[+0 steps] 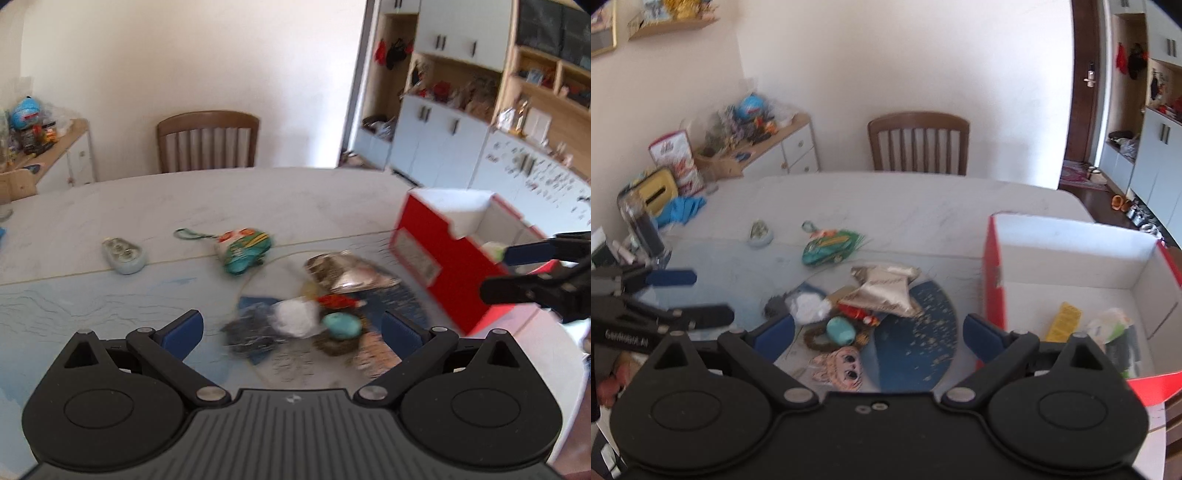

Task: Organize objects
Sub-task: 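Withdraw both tools from the cardboard box back over the table, then move left tool to black mesh bag while right tool moves to pink bunny plush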

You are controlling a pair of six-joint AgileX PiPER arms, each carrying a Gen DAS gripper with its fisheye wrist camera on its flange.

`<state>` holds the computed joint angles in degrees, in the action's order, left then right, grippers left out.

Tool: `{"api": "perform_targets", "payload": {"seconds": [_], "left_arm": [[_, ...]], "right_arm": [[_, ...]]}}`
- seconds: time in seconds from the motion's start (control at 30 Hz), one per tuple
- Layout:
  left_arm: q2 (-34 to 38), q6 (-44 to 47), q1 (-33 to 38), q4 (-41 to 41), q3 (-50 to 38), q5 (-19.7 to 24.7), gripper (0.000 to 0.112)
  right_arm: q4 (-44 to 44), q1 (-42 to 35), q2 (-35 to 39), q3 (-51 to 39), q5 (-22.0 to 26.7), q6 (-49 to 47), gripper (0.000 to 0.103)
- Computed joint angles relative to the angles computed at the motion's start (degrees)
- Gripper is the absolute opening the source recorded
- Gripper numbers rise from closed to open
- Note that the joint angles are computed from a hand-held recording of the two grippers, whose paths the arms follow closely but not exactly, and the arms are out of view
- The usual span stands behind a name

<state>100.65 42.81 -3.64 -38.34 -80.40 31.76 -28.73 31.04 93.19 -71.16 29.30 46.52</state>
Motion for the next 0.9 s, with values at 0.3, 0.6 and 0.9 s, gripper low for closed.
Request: {"api": "perform_targets", "payload": {"seconds": [0.3, 0.6, 0.9], "left_arm": [[8.51, 3.1, 0.32, 1.23, -5.55, 0.13, 0.103], [15.82, 3.92, 1.54, 4.2, -11.68, 2.15, 0.103], [20.31, 2.16, 1.02, 7.88, -17.05, 3.88, 0.103]], "right_arm": [[5.77, 0.96, 6.81, -3.52, 0.23, -8.14, 0.088], [11.72, -0.04, 12.35, -6.1, 1.03, -15.75, 0.08], [15.11, -0.3, 17.12, -9.95, 2.61, -20.01, 0.075]]}}
